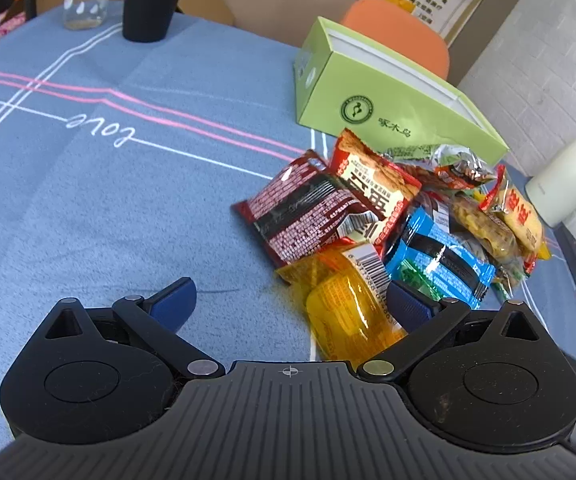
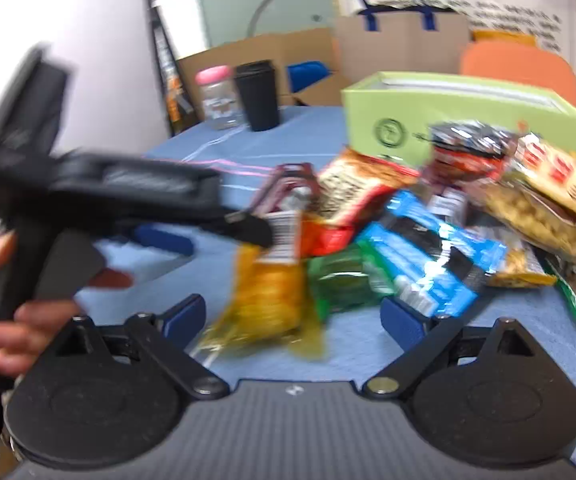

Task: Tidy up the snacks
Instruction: 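Move the left gripper toward the yellow translucent snack pack, then close the left gripper on the yellow pack and lift it, then carry the yellow pack over the green box and open the left gripper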

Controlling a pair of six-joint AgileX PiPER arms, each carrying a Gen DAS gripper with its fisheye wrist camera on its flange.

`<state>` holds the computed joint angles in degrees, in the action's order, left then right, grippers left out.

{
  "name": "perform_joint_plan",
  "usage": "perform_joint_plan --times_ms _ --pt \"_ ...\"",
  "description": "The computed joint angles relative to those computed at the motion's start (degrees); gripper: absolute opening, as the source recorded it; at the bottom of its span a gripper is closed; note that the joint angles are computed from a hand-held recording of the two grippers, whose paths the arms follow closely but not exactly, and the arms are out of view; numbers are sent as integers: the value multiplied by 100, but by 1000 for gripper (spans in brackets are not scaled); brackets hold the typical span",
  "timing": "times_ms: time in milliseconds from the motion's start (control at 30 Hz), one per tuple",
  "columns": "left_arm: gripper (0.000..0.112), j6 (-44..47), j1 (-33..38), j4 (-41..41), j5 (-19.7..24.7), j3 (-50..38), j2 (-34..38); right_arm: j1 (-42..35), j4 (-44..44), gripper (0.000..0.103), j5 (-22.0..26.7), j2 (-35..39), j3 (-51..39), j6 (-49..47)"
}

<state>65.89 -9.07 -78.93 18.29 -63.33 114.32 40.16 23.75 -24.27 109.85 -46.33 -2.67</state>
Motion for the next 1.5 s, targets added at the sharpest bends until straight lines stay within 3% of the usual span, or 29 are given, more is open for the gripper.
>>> perform_joint_plan --times_ms 133,267,467,633,733,767,967,1000,1067,1133,1200,1267,1367,1433,1500 --pt "90 75 33 -47 222 -15 -10 123 -726 94 55 69 -114 458" --pt "89 69 2 -3 214 10 -21 223 -49 94 257 267 -389 -211" --pt "86 -22 240 223 363 67 -77 240 -1124 94 232 330 -484 705" --pt "86 23 331 231 443 -8 -99 232 -413 93 398 430 -758 152" --pt "83 143 282 292 666 -136 -2 352 716 87 594 575 -1027 -979" --pt "80 33 251 465 718 -209 48 389 1013 81 576 606 -1071 -1266" --pt "64 -149 144 890 850 -379 235 384 1442 77 645 758 -1215 -1654" --pt "55 -14 133 792 796 -322 213 386 1339 74 565 793 -1206 -1564" --pt "34 300 206 557 996 -240 214 443 1532 56 384 861 -1222 -1845" --pt "32 642 224 223 933 -4 71 479 1652 49 276 807 -1141 -1953" --pt "31 674 261 125 960 138 -120 423 1058 48 297 636 -960 -1311" --pt "31 605 243 142 970 96 -302 396 870 48 274 444 -868 -1295" --pt "31 -369 78 989 946 -704 -307 160 807 48 265 229 -1010 -1693" --pt "31 -1437 -69 2017 1120 -1850 90 -162 708 48 379 212 -1349 -1968" --pt "31 -2065 -242 2537 1099 -2996 623 -548 760 48 646 338 -1912 -2349"
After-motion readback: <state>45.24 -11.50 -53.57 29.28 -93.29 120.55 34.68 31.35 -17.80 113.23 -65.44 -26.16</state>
